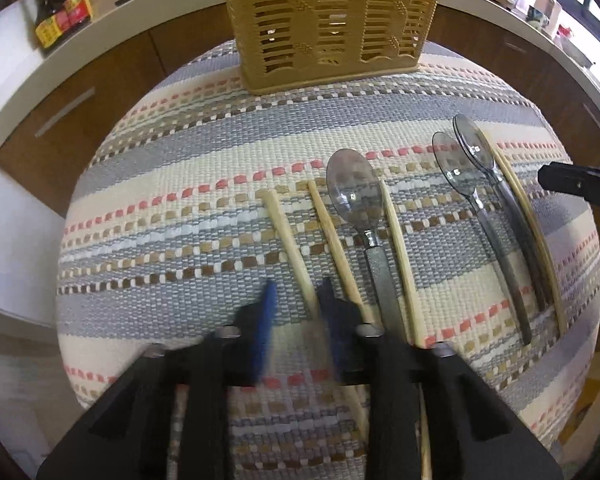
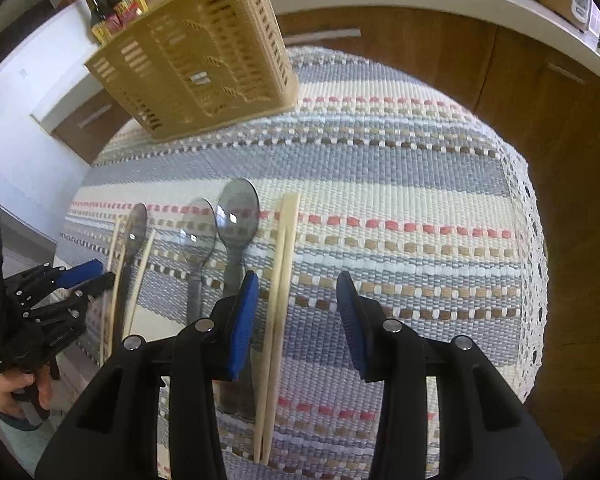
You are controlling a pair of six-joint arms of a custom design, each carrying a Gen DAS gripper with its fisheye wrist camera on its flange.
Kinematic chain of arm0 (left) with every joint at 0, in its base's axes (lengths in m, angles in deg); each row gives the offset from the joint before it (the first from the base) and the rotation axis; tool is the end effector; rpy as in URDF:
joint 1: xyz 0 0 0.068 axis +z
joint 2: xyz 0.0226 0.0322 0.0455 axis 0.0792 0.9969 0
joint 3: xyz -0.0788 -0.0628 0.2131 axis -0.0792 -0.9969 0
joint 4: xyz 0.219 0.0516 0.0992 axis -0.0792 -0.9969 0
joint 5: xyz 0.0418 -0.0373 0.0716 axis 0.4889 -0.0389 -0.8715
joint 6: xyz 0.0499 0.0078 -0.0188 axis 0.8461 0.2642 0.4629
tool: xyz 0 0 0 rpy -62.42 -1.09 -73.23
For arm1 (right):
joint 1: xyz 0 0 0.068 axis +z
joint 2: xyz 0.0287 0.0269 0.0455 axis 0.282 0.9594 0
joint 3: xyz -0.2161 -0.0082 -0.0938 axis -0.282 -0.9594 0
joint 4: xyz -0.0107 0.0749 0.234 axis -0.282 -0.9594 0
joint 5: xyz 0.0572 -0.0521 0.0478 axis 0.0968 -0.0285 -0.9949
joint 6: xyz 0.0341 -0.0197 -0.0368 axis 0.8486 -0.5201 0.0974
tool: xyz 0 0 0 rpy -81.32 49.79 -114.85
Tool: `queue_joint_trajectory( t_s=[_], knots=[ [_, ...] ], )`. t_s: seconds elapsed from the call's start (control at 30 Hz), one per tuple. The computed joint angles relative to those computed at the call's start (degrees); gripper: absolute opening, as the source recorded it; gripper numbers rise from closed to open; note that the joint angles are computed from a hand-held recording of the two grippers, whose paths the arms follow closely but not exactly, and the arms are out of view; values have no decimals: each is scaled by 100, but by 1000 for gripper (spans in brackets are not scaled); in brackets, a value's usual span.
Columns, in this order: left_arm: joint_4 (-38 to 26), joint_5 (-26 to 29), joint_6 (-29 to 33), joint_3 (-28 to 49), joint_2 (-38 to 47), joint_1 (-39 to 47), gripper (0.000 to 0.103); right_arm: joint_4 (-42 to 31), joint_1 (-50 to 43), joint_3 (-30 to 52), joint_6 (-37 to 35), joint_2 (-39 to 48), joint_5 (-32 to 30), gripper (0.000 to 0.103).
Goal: Organize utensils
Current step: 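Grasp a wooden chopstick with the left tool while the right tool grasps a chopstick pair, then lower the chopsticks into the yellow basket and open both tools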
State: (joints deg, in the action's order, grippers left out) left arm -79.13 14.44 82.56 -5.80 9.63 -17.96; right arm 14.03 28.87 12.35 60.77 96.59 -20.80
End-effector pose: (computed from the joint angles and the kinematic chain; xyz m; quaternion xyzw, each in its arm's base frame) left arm 0.2431 -0.0975 0.2752 0.1970 0.9557 0.0022 0.2186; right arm 0.2211 0.0527 0.2839 0.0474 0.9729 0.1077 0.1992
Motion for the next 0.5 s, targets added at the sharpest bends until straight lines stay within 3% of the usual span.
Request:
queue_joint_trajectory(
  t_s=[0.13, 0.27, 0.5],
  knots=[
    [38, 231, 101, -105, -143, 232, 4, -198, -86, 180, -160, 392, -385, 27],
    [168, 342, 139, -220, -230, 361, 4, -368, 240, 378, -105, 706, -98, 19],
    [262, 649, 234, -289, -253, 606, 4, -779, 780, 1040, -66, 1372, 418, 18]
  ],
)
